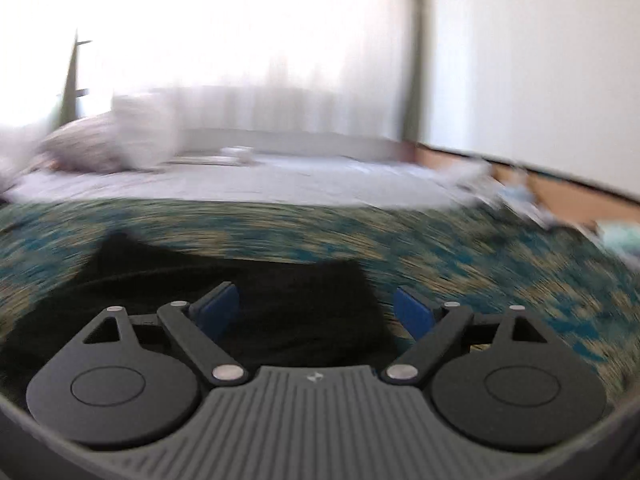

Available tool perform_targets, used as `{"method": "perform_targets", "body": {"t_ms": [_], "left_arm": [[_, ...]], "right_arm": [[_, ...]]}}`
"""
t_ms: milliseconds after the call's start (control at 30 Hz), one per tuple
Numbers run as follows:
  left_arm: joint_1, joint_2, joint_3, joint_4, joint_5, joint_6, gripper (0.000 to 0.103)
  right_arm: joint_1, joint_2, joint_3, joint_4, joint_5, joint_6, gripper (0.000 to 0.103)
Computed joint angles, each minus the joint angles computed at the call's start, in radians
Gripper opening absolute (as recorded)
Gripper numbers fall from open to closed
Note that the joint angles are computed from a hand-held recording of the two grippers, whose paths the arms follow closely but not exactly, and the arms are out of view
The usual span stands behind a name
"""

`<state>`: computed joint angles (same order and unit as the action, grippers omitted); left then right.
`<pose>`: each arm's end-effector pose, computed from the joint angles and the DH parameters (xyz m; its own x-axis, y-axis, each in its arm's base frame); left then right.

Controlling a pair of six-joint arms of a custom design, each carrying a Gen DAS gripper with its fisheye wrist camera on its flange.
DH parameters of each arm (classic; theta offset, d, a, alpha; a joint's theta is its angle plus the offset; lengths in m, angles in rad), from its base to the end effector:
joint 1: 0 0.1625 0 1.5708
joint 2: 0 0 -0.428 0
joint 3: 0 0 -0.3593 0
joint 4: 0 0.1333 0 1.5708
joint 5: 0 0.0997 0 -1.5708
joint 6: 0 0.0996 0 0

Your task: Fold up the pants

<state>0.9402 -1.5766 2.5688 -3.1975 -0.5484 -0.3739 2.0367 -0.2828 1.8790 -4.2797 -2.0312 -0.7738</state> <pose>-0.0036 -0.3751 0.3070 -0.8431 -0.3318 -0.4233 0.1793 0.5686 -0.8028 0.3158 -0.4299 -0.0273 -0.5617 -0.3093 0.7673 -0.8266 0.2502 -0.5042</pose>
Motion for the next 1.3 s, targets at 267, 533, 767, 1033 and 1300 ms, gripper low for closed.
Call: {"method": "perform_targets", "body": {"t_ms": [267, 533, 767, 1033, 1300], "left_arm": [[0.087, -0.097, -0.008, 0.065, -0.176, -0.066, 0.015], [0.191, -0.117, -0.12, 0.084, -0.332, 0.041, 0.016], [0.289, -0.016, -0.278, 0.187, -0.471, 0.114, 0.019], [0.391, 0.078, -0.382, 0.294, -0.649, 0.061, 0.019], [0.361, 0.003, -0.276, 0.259, -0.646, 0.024, 0.019]], "right_arm": [[0.089, 0.116, 0.006, 0.025, 0.099, -0.279, 0.091], [0.147, 0.2, -0.13, 0.074, 0.017, -0.377, 0.077], [0.161, 0.205, -0.113, 0.089, -0.031, -0.457, 0.066], [0.147, 0.228, -0.17, 0.107, 0.001, -0.502, 0.066], [0.114, 0.109, -0.072, 0.25, 0.039, -0.315, 0.071]]}}
